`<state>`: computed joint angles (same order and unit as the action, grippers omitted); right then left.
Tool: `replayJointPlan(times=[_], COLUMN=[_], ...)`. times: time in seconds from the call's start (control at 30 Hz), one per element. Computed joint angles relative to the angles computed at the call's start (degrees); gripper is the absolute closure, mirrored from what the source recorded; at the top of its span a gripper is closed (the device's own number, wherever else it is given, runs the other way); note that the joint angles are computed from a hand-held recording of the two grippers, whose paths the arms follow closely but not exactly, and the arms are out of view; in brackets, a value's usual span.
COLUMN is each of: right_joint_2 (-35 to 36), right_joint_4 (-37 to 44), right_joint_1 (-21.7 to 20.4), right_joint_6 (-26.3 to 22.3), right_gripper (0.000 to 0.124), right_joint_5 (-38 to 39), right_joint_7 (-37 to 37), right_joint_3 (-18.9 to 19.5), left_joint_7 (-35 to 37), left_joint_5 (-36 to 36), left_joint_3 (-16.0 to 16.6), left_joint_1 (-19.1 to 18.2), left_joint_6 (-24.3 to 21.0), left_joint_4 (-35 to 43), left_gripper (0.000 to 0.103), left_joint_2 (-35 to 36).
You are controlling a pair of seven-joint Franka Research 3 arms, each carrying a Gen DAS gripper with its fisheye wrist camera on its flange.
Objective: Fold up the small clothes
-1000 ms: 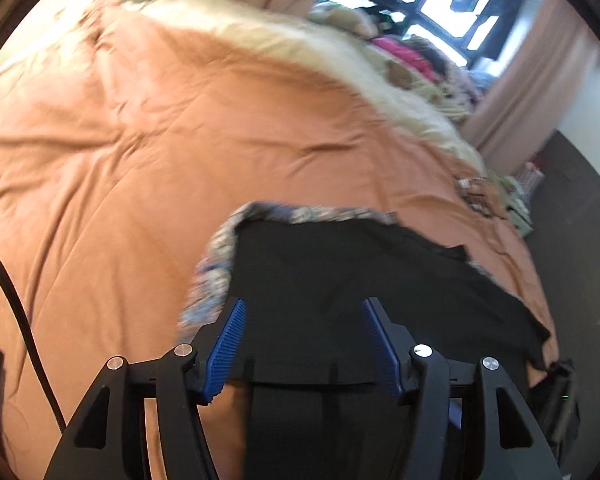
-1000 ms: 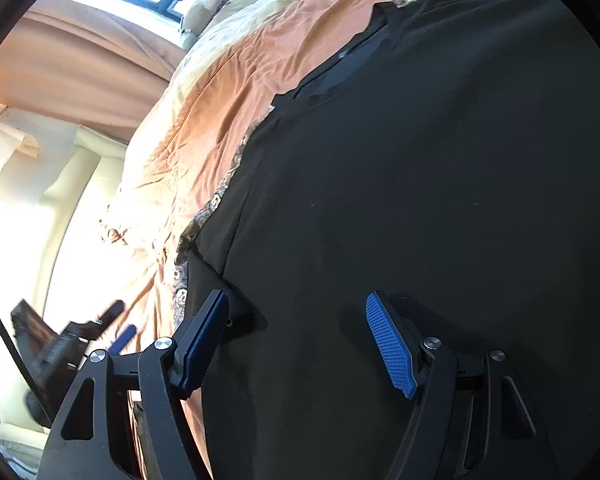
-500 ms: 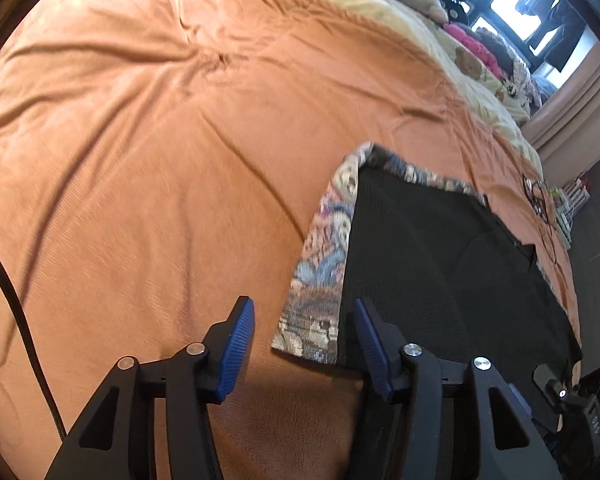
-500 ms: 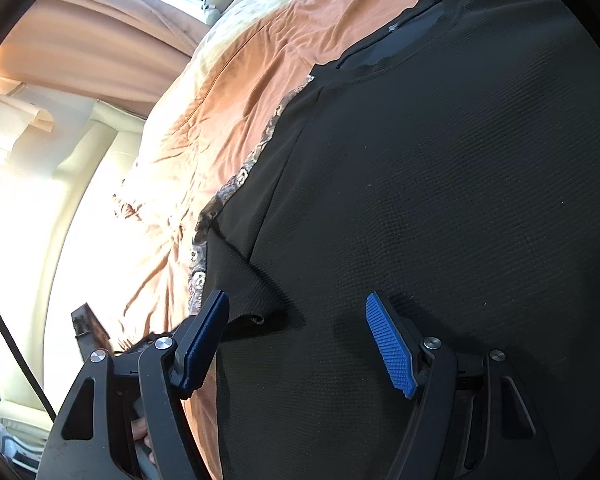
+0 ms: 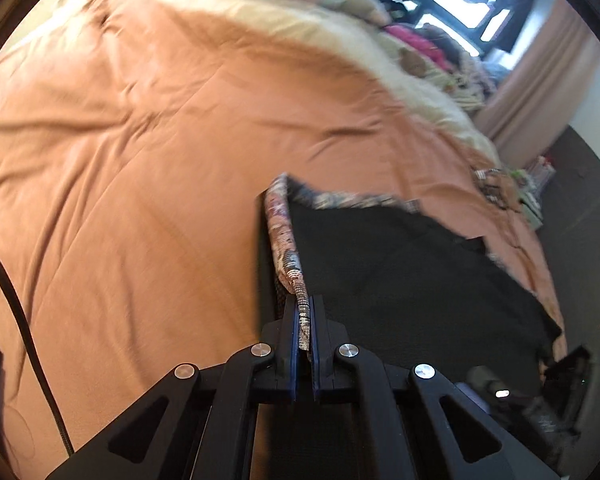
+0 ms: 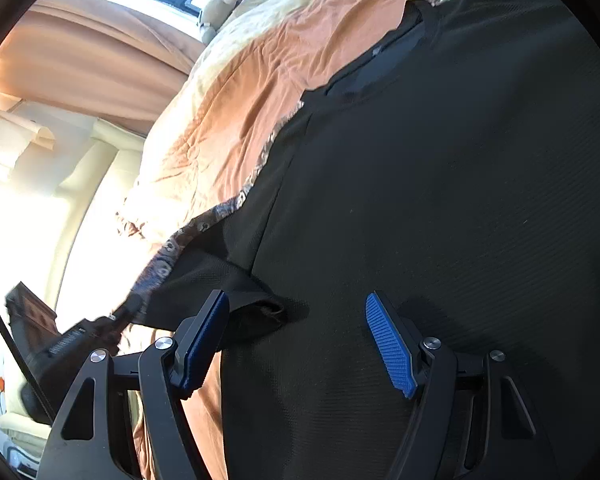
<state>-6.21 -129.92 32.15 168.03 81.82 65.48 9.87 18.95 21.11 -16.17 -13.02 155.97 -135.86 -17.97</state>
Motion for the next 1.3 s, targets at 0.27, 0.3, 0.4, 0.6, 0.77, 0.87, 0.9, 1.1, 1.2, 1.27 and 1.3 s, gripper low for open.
replayJointPlan(times=[0.27, 0.3, 0.4, 0.6, 0.77, 0.87, 0.9, 1.1, 1.2, 1.27, 1.3], right_joint_2=[-1.4, -1.6, -2.2, -3.5, -4.7, -4.2, -4.0, -2.7, -2.3, -1.4, -0.9], right_joint_4=[-1.3, -1.5, -2.2, -3.8, -4.8, -4.5, -4.5, -3.5, -2.7, -2.0, -1.8], right_joint_1=[-0.4, -0.5, -0.8, -1.5, -1.8, -2.1, -2.0, -1.9, -2.1, -2.5, -2.8], right_joint_6=[0.5, 0.7, 1.4, 2.6, 3.7, 3.7, 3.8, 2.3, 0.1, -1.2, -2.3], right_gripper=[0.054, 0.054, 0.054, 0.054, 0.054, 0.054, 0.054, 0.054, 0.054, 0.068, 0.071], right_joint_5=[6.6, 7.2, 8.8, 12.3, 15.0, 13.3, 12.5, 8.7, 10.6, 10.8, 11.1], right_joint_7=[-4.1, -4.5, -5.2, -6.0, -6.1, -5.0, -4.2, -1.3, -3.5, -4.6, -5.1], right_joint_3=[-0.5, -0.5, -0.4, -0.5, 0.1, 0.2, 0.3, -0.3, -1.0, -1.3, -1.4], left_joint_7=[4.2, 4.7, 6.3, 10.6, 14.6, 14.3, 15.2, 9.8, 8.7, 7.6, 7.1], left_joint_5=[1.8, 2.1, 2.6, 2.1, -1.9, -1.2, -2.7, 0.8, 1.3, 2.1, 2.3], left_joint_3=[-1.2, -1.4, -1.6, -1.2, -1.0, -0.4, -0.5, 1.1, 1.1, 0.9, 0.9], left_joint_1=[-2.0, -2.3, -3.6, -6.6, -8.3, -9.6, -9.4, -9.1, -8.0, -7.2, -6.7], left_joint_6=[-2.0, -2.2, -2.5, -2.7, 0.8, -0.9, -0.6, -1.4, -2.6, -3.9, -4.4], left_joint_4=[11.6, 13.7, 18.3, 26.7, 30.1, 32.0, 31.5, 25.8, 22.0, 19.9, 18.6], left_gripper=[0.098, 0.098, 0.098, 0.098, 0.098, 0.093, 0.09, 0.065, 0.065, 0.065, 0.065], left_joint_2=[6.8, 8.4, 12.2, 19.8, 24.5, 26.1, 26.0, 21.2, 17.8, 15.9, 14.9])
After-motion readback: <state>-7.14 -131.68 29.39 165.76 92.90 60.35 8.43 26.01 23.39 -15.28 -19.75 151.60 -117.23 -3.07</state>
